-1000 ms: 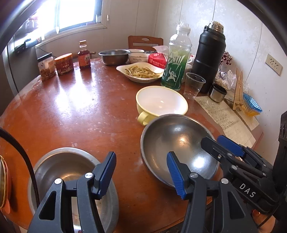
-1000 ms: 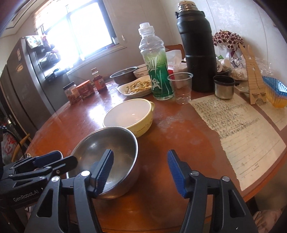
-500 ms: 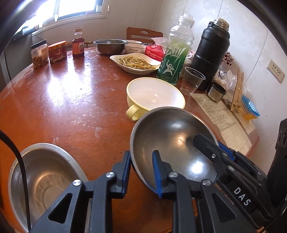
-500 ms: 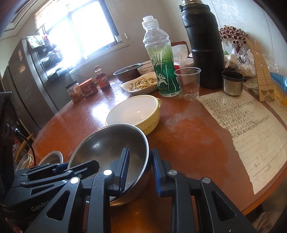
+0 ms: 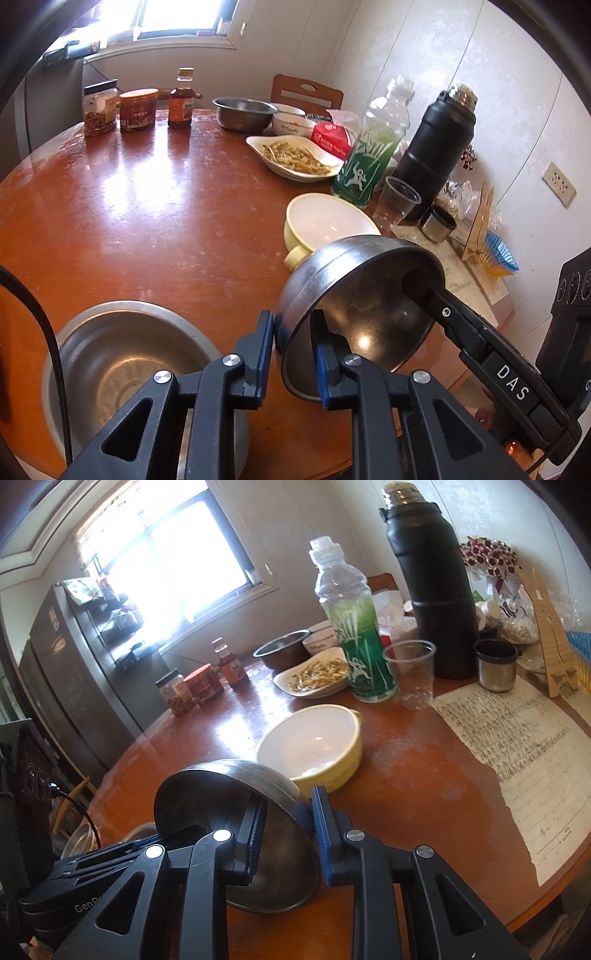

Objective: Organize plates and bowls
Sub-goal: 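Lift the smaller steel bowl with the right gripper over the large bowl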

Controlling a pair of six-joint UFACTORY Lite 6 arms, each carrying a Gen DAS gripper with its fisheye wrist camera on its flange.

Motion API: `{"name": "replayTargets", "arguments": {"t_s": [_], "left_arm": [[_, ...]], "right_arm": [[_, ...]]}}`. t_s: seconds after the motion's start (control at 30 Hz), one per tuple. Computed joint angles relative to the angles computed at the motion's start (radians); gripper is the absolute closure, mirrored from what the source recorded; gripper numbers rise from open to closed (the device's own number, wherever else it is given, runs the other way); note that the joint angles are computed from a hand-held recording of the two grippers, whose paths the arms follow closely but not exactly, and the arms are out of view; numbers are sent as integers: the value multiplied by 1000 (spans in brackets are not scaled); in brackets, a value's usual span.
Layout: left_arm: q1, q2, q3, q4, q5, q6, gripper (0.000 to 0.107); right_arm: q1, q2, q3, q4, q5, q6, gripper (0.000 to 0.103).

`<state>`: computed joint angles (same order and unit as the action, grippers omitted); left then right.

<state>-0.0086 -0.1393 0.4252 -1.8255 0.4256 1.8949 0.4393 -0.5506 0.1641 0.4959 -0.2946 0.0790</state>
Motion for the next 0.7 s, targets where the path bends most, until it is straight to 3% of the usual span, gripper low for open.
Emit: {"name": "replayTargets", "arguments": {"t_s": [0.3,0.5,0.7], "left_arm": [[285,-249,-74,372,155,-244,86],[533,-317,-89,506,293,-253,86],[763,-276,-68,577,413,-178,86]], "right_arm": [[236,14,101,429,-44,-360,77],[418,117,192,576,-129,-453,77],[531,250,293,611,-178,-466,77]]}}
